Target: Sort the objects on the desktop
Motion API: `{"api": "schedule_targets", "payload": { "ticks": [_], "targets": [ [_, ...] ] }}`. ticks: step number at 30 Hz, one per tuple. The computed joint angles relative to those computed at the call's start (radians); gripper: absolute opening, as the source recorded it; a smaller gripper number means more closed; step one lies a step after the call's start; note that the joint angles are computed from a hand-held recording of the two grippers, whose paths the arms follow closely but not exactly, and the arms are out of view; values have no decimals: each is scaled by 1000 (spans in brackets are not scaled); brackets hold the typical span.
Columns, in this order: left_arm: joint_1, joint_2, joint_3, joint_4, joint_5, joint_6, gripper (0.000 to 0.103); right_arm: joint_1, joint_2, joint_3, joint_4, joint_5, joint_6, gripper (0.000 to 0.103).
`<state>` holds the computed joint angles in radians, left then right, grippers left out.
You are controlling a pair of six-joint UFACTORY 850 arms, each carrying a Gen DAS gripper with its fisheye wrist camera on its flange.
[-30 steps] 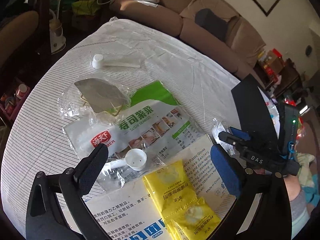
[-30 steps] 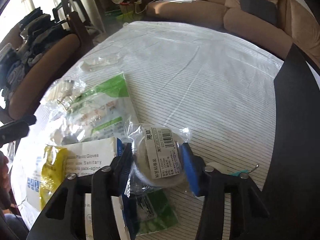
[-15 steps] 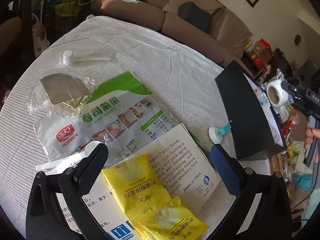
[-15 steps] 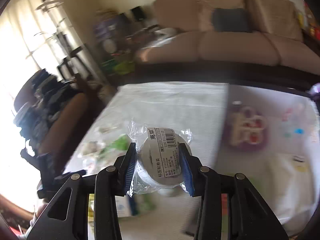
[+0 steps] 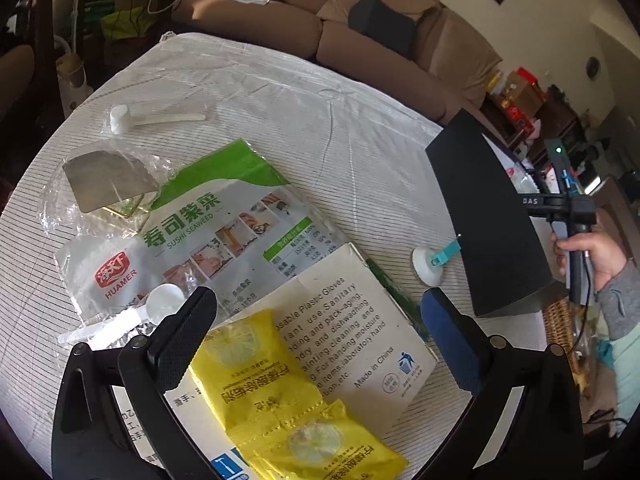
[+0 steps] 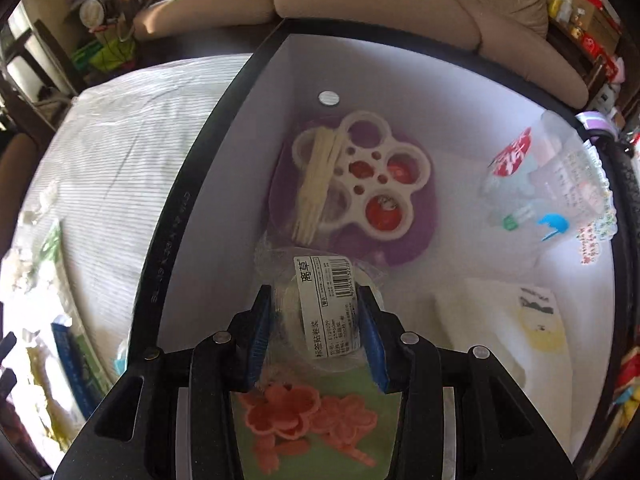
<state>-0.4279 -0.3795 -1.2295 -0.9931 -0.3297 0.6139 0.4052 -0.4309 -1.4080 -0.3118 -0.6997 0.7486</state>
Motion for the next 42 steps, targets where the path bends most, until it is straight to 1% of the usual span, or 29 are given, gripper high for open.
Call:
{"api": "schedule_targets", "payload": {
  "ticks": [2,3,5,8,9,10,11,12,14,15,16,17,18,19,20,21,22,24,26,29,30,31,32,33,35,38,40,41,42],
  "targets": [
    [-18,3,-5,7,0,5,102,-15,0,0,42,-3,-19,45],
    [-28,5,-7,5,0,16,102,-26,9,10,80,16,-31,46],
    [-46,10,-9,14,7,23,102,-50,54,69,181,125,-81,48],
    [-66,16,-10,86,27,-36,102,-82,123,157,411,264,-216,48],
    [-70,18,-10,101,27,-49,102,-83,142,177,433,290,-227,48],
    [-71,21,-8,95,28,-44,103,-82,155,186,414,292,-213,48],
    [-70,22,-6,82,28,-32,103,-72,157,180,355,275,-168,48],
    [-69,24,-4,77,26,-30,102,-57,145,156,275,233,-116,48],
    [-66,29,0,66,23,-24,102,-34,111,104,148,110,-45,48],
    [-65,30,0,74,23,-33,102,-27,79,69,124,37,-49,48],
    [-65,33,1,80,23,-37,102,-24,52,42,122,-16,-64,48],
    [-67,37,2,99,27,-51,102,-26,42,40,137,-40,-79,47],
    [-70,41,2,148,39,-94,102,-30,33,38,161,-50,-94,46],
    [-75,44,0,226,52,-164,102,-34,30,41,190,-44,-111,42],
    [-76,45,-2,262,60,-192,103,-41,27,42,226,-26,-133,39],
    [-76,48,-2,285,67,-209,103,-45,24,42,260,-7,-152,38],
    [-75,50,-2,295,71,-220,102,-46,17,35,273,-6,-162,37],
    [-70,51,-5,271,68,-198,102,-39,0,10,255,-24,-163,35],
    [-68,50,-8,283,64,-209,103,-43,-7,-1,269,-40,-170,35],
    [-72,45,-14,415,70,-327,103,-53,-6,-9,292,-83,-168,38],
    [-73,44,-15,452,72,-362,103,-48,0,-9,265,-102,-134,39],
    [-72,43,-14,459,71,-370,103,-36,15,-1,239,-108,-99,46],
    [-71,41,-15,456,69,-369,103,-29,34,10,208,-102,-67,54],
    [-69,40,-15,447,65,-363,103,-18,59,25,169,-90,-30,56],
    [-66,42,-12,422,61,-340,103,14,118,60,75,-50,55,56],
    [-64,43,-10,419,56,-334,103,78,211,122,-24,77,140,57],
    [-64,45,-8,418,52,-329,103,129,258,147,-55,163,144,60],
    [-63,45,-7,411,50,-322,103,146,267,148,-52,185,123,61],
    [-63,46,-7,406,49,-317,103,180,283,154,-84,195,143,61]
  ]
}}
